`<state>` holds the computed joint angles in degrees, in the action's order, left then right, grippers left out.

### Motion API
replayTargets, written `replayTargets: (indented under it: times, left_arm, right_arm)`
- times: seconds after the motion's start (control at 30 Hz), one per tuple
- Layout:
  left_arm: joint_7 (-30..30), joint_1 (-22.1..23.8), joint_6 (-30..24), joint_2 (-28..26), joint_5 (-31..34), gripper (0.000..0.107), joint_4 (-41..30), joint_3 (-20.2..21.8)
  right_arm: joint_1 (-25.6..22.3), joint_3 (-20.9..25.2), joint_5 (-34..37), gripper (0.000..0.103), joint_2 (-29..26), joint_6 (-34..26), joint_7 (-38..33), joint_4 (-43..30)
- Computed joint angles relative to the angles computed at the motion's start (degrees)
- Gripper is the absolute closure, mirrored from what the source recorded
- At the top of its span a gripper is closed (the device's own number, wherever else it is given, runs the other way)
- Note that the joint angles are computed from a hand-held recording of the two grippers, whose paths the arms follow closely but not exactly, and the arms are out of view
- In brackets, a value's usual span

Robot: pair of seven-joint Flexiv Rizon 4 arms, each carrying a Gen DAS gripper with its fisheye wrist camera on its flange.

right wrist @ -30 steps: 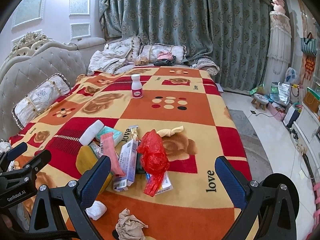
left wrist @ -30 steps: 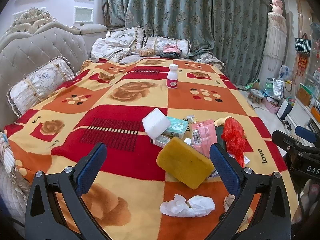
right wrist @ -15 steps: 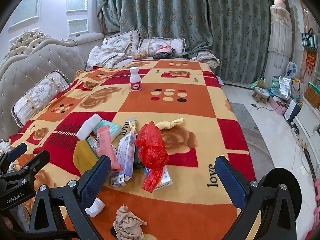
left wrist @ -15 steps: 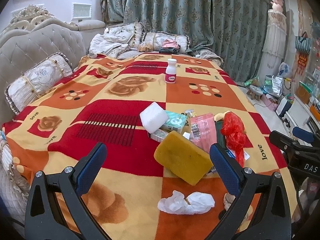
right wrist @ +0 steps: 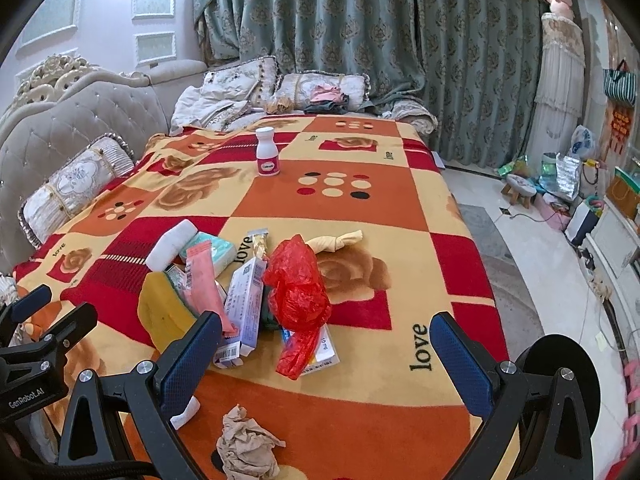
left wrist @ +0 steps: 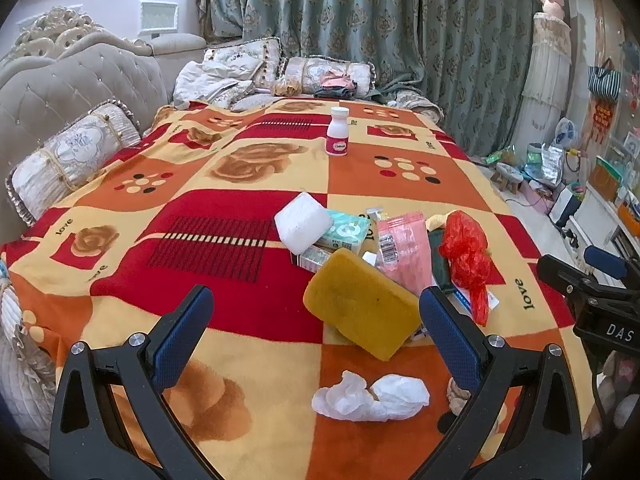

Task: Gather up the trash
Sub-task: 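Move both tools over the bed toward the crumpled tissues and paper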

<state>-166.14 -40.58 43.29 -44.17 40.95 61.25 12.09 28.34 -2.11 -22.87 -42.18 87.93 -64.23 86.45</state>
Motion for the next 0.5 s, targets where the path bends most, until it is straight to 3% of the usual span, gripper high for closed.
replayTargets:
  times: [0.27,0.5]
  left_arm:
    - [1.4,0.7,0.3,-0.2,-1.4,0.005,0.8,-0.8]
    - [4.1,2.3,3.6,0.4,-3.8,0.005,3.7,-2.1]
  right_arm:
    - [-2.6,4.0,0.7,0.0,-0.9,-0.4,-3.5,-0.5]
    - [-7.1,11.3,3.6,0.0,-2.0,-4.6,-9.8,-1.8]
